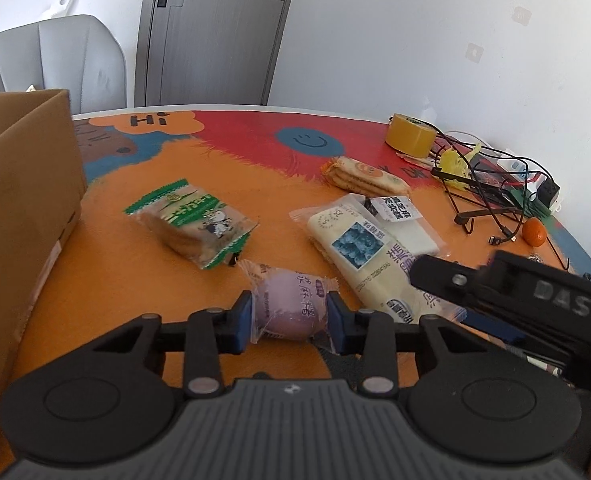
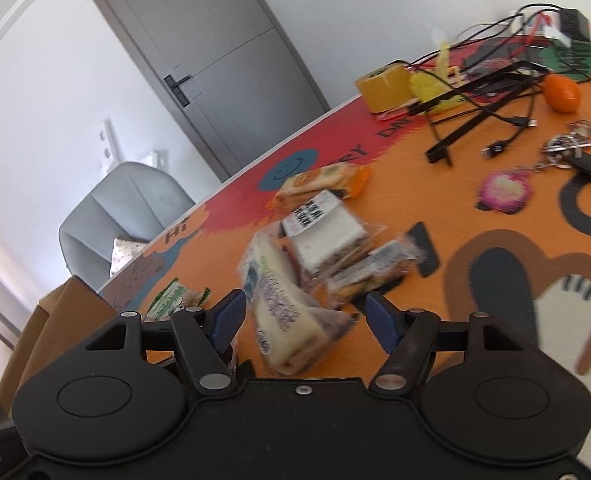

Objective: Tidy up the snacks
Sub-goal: 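Grasp the purple bun with the left tool while the right grasps the long RUNFU CAKE bread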

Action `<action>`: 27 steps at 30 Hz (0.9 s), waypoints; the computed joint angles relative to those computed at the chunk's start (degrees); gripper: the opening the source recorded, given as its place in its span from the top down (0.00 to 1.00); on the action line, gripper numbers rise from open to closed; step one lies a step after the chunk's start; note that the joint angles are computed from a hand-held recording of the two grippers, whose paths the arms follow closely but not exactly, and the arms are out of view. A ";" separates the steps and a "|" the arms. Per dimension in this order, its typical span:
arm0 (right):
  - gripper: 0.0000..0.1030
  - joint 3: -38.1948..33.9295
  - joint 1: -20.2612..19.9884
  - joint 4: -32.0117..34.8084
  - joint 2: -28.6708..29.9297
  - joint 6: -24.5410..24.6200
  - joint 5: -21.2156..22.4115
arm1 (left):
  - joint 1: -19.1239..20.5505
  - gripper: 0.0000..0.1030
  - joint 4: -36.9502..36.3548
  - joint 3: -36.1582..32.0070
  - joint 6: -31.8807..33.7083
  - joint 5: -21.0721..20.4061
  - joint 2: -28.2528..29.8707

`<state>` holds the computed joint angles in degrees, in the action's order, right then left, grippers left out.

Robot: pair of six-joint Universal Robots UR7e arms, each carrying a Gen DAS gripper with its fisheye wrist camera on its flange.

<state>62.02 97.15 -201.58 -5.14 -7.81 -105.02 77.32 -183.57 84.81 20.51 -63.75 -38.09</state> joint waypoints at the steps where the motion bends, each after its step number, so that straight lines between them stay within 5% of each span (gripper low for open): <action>1: 0.35 -0.88 0.14 0.89 0.44 -0.25 -0.23 | 0.08 0.64 0.03 0.17 -0.20 0.00 -0.22; 4: 0.35 -2.44 0.55 2.89 1.45 -1.48 -1.05 | 0.30 0.64 -0.37 0.58 -0.75 0.47 -0.79; 6: 0.53 -2.75 0.91 2.47 1.90 -2.70 -1.83 | 0.45 0.64 -0.46 0.90 -1.02 0.83 -1.15; 9: 0.63 -1.43 0.76 3.52 1.11 -2.88 -0.60 | 0.68 0.64 -0.65 1.46 -1.78 0.66 -1.77; 27: 0.67 7.98 2.38 -1.40 -2.71 -3.29 -2.57 | 1.44 0.65 -3.44 6.92 -2.49 -1.27 -5.66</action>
